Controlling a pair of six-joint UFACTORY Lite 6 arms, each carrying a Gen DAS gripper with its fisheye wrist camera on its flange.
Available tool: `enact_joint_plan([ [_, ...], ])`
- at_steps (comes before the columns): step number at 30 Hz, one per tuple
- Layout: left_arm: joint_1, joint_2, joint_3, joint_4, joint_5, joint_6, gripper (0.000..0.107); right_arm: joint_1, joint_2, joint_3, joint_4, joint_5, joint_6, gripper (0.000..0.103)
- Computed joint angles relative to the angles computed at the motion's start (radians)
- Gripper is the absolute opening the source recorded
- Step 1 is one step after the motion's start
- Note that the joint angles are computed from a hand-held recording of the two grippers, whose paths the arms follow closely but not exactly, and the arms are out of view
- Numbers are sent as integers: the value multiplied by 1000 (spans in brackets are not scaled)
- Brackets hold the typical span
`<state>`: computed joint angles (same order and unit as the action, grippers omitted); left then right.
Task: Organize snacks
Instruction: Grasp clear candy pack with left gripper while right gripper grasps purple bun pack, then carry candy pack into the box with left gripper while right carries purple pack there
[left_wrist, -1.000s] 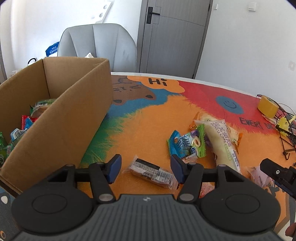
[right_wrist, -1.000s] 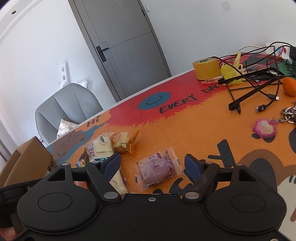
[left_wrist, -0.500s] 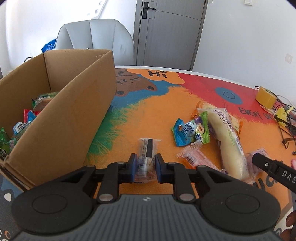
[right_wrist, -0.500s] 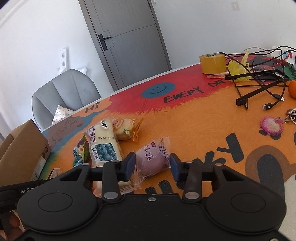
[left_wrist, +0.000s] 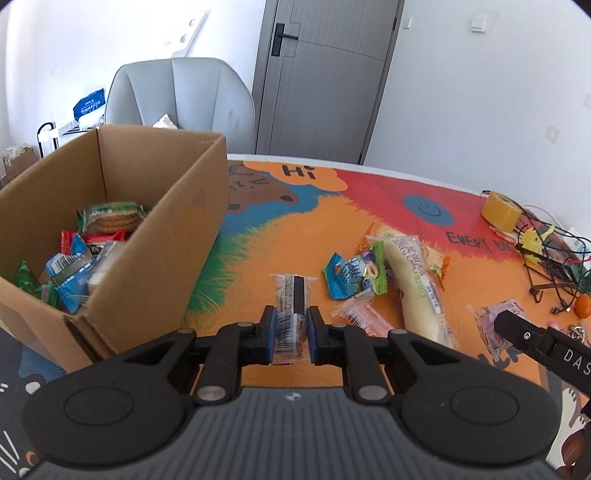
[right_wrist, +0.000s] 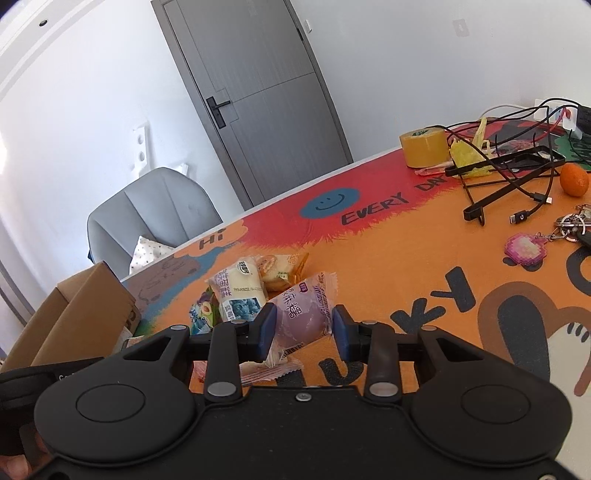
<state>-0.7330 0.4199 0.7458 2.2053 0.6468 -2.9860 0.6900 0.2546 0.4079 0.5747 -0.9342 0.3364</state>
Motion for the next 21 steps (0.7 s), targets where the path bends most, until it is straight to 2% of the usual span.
enact_joint_plan([
  [9, -18, -180, -124, -17, 42, 22, 16, 110, -120, -22, 105, 3, -91, 34],
  [21, 37, -454, -315, -21, 61, 47, 16, 247, -125, 63, 198, 9, -186, 34],
])
